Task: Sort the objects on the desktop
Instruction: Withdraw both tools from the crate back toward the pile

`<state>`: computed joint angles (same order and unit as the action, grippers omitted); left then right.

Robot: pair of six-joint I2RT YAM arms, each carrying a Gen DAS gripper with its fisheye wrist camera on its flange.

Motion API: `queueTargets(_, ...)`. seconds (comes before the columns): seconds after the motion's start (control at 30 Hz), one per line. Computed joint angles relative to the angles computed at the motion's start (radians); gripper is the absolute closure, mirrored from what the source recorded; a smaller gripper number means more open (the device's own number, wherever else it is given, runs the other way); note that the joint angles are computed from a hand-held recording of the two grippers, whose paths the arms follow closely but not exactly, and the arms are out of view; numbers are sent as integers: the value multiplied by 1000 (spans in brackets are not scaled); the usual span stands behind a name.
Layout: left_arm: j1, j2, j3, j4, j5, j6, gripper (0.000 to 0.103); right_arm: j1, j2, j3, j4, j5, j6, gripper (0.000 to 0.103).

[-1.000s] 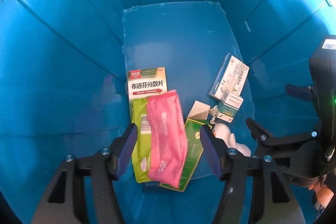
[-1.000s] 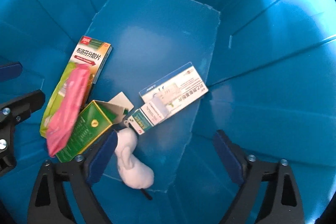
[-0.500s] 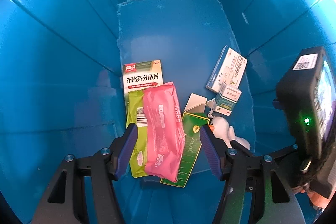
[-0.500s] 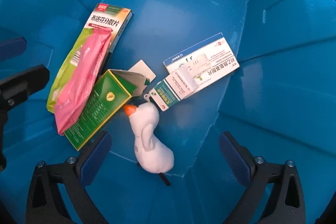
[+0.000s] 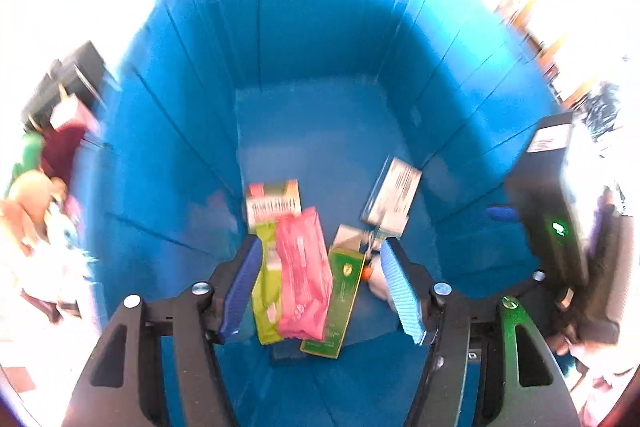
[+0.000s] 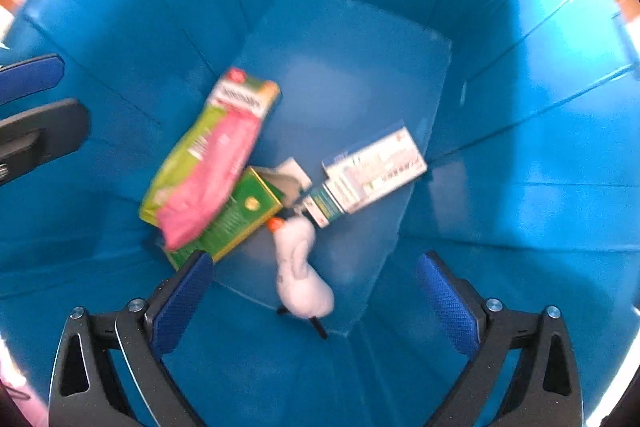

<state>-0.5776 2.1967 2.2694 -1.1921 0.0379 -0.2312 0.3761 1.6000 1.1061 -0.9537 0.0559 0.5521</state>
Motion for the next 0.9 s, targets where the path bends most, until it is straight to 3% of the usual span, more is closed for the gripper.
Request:
queueTargets(0.23,38,-477,-513,296,-92,42,42,177,-116,86,3,85,103,0)
queueTargets(0.47,246,-923,-966,515,-110,98,38,409,-34,272,38,278,240,0)
queueTargets(0.6,544,-1169,-1186,612,37,171,31,538,62,410,81,413,290,0)
queueTargets(0.7,873,-1289,-1306,669,247,266,30,617,143,504,152,480,291,0)
queueTargets(0.77,1106,-1310,-1360,695,404,342,30,661,201,561,211,527,280,0)
queueTargets(0.9,1457,-1231,-1404,704,594,524,30,723,354,703,314,599,263,0)
